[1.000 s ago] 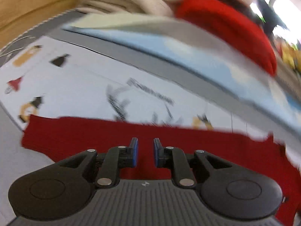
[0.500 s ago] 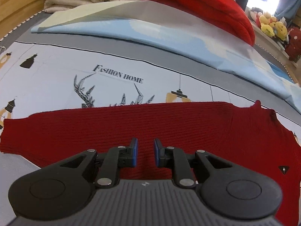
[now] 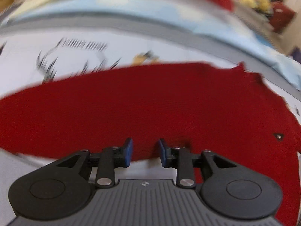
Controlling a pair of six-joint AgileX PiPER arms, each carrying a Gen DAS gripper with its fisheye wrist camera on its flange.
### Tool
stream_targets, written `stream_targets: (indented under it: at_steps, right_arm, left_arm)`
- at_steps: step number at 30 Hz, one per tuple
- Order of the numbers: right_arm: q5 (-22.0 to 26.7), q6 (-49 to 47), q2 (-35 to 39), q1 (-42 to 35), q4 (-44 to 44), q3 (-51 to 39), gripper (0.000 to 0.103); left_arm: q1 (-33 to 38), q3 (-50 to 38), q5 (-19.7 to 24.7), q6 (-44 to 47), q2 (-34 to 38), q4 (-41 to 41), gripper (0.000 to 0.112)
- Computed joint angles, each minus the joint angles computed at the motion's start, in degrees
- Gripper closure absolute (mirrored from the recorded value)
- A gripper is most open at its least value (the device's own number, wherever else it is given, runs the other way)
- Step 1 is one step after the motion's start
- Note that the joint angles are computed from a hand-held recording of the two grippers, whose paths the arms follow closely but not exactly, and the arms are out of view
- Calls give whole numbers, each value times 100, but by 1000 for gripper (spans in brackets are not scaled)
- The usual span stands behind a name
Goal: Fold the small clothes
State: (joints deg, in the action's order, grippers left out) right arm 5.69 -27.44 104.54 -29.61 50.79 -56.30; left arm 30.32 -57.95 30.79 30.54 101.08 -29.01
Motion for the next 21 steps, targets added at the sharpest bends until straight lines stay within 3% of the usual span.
stream_targets:
  at_steps: [2, 5, 7, 9, 11, 15, 17, 19, 21]
  right_arm:
    - [363, -1146, -424, 181, 904, 222, 68]
    - [2034, -2489, -425, 304, 1844, 185, 59]
    - [3179, -2457, -42, 443, 1812, -3, 60]
    - [3862, -2160, 238, 627, 1386, -244, 60]
    - [3733, -1945, 343, 958, 1088, -288, 57]
    - [3237, -2048, 530, 1347, 1116, -295, 56]
    - [3093, -2494, 549, 1459, 1436, -235, 57]
    - [3294, -2952, 635, 1422, 1859, -245, 81]
    - [3301, -3431, 758, 1353, 2212, -235, 90]
  left_arm:
    - [229, -118, 374, 166, 21, -488, 80]
    - [506, -204, 912, 702, 87, -1395, 77]
    - [651, -322, 1403, 859, 300, -1727, 75]
    - [715, -475, 1849, 879, 619, -1997, 69]
    - [680, -515, 1899, 915, 800, -2196, 68]
    - [548, -420, 1454, 1195, 964, -2571, 71]
    - [430, -254, 1160, 1357, 908, -2708, 105]
    - [246, -209, 766, 1512, 815, -2646, 105]
    - [183, -43, 267, 1529, 563, -2545, 106]
